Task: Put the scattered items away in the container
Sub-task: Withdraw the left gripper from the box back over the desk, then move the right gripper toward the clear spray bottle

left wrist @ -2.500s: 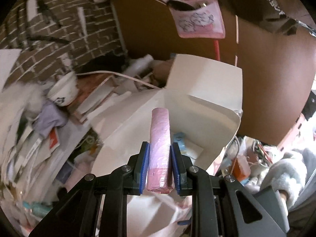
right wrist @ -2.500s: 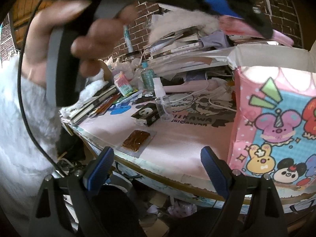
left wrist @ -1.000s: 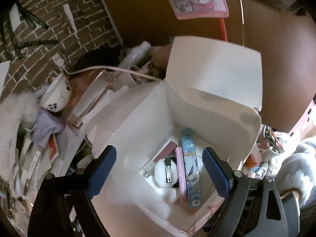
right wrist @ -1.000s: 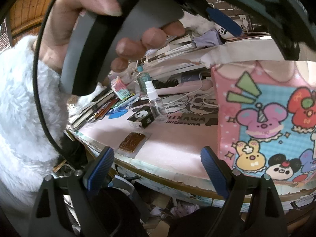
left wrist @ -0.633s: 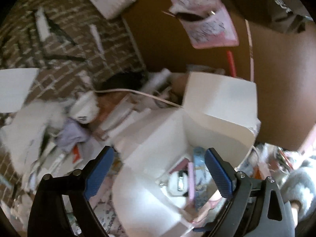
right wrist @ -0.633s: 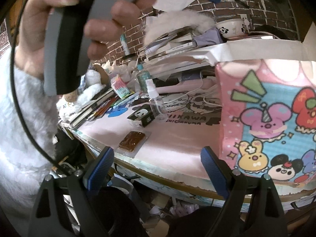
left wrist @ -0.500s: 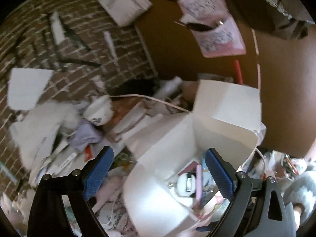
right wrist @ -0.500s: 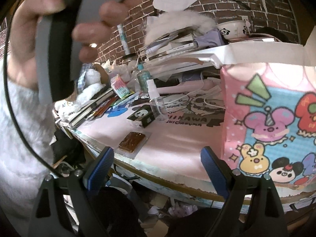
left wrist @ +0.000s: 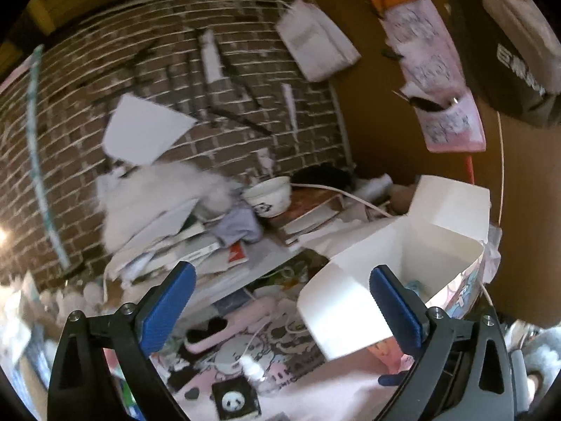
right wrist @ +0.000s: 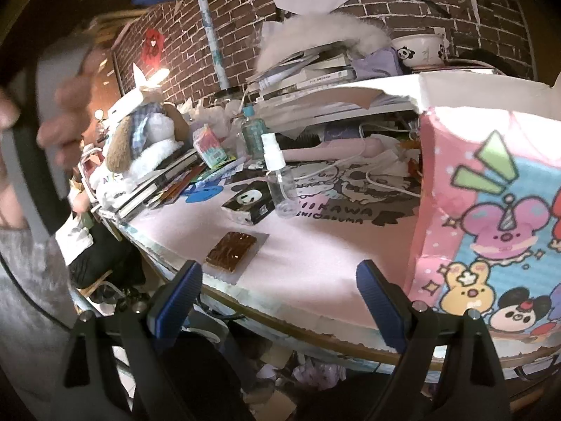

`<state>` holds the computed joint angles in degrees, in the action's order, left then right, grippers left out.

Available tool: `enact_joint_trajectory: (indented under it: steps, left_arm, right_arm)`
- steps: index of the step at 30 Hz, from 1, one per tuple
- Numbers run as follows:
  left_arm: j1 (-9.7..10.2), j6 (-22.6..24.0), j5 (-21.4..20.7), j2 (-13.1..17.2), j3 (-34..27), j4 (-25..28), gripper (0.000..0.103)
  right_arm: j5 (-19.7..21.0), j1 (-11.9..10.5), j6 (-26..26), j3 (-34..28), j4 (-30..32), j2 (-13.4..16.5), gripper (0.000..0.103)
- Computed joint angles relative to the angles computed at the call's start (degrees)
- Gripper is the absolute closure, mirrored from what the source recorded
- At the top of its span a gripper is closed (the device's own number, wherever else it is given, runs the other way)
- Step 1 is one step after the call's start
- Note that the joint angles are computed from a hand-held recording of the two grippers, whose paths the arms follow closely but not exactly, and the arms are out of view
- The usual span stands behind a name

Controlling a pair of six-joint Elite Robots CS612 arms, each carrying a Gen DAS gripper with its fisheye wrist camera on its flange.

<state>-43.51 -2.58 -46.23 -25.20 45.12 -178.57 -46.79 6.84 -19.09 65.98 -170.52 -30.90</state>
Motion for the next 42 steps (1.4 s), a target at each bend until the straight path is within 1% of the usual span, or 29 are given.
enact_joint_trajectory:
  steps: [3, 6, 11, 15, 21, 25, 28, 31, 34, 37, 38, 39, 40, 42]
  left_arm:
    - [0.1, -3.1, 1.3, -1.6, 4.3, -3.0, 0.003]
    - [0.22, -6.0, 2.9, -2.5, 7.4, -4.4, 0.003]
    - [0.5, -10.6, 5.1, -3.1, 10.7, -4.3, 0.002]
    - [0.9, -13.1, 4.8, -2.7, 12.0, -4.3, 0.0]
    - [1.33, -14.6, 3.7, -1.3, 11.3, -1.7, 0.0]
    - [1.67, -16.7, 2.6, -0.5, 11.2, -1.2, 0.0]
    - [1.73, -19.0, 3.1, -0.5, 11.9, -1.3, 0.0]
    - [1.68, -21.6, 4.2, -0.9, 13.4, -0.9, 0.0]
    - [1.52, -24.4, 6.8, -1.8, 15.0, 1.2, 0.0]
    - [1.41, -27.1, 8.8, -2.6, 16.9, 2.6, 0.0]
    - [1.35, -28.0, 9.6, -2.9, 17.6, 3.0, 0.0]
    - [1.31, -28.9, 10.5, -3.2, 18.3, 3.4, 0.0]
    - [1.26, -29.9, 11.3, -3.5, 19.1, 3.7, 0.0]
    - [1.21, -31.7, 12.2, -4.2, 20.8, 3.3, 0.0]
  right_arm:
    - [-0.2, 0.1, -0.2, 0.0, 0.2, 0.0, 0.015]
    - [-0.2, 0.1, -0.3, 0.0, 0.3, 0.0, 0.015]
    - [-0.5, 0.2, -0.3, -0.2, 0.5, 0.1, 0.015]
    - [-0.7, 0.2, -0.5, -0.1, 0.5, 0.1, 0.015]
    - [-0.9, 0.2, -0.8, -0.2, 0.8, 0.1, 0.015]
    - [-1.0, 0.2, -0.5, -0.3, 0.8, 0.3, 0.015]
    - [-1.4, 0.3, -0.2, -0.5, 0.5, 0.4, 0.015]
    - [-2.2, 0.7, -0.1, -0.9, -0.8, 0.6, 0.015]
    - [-3.0, 1.2, 0.9, -1.1, -3.3, 1.0, 0.015]
    - [-3.6, 2.1, 1.0, -2.2, -4.1, 1.7, 0.016]
    - [-4.0, 2.4, 1.4, -2.7, -4.6, 2.0, 0.016]
    - [-4.8, 2.7, 1.7, -3.3, -5.0, 2.4, 0.02]
    - [-6.0, 3.2, 2.0, -4.2, -5.1, 2.9, 0.026]
    - [-7.6, 3.8, 1.8, -5.8, -4.1, 3.6, 0.032]
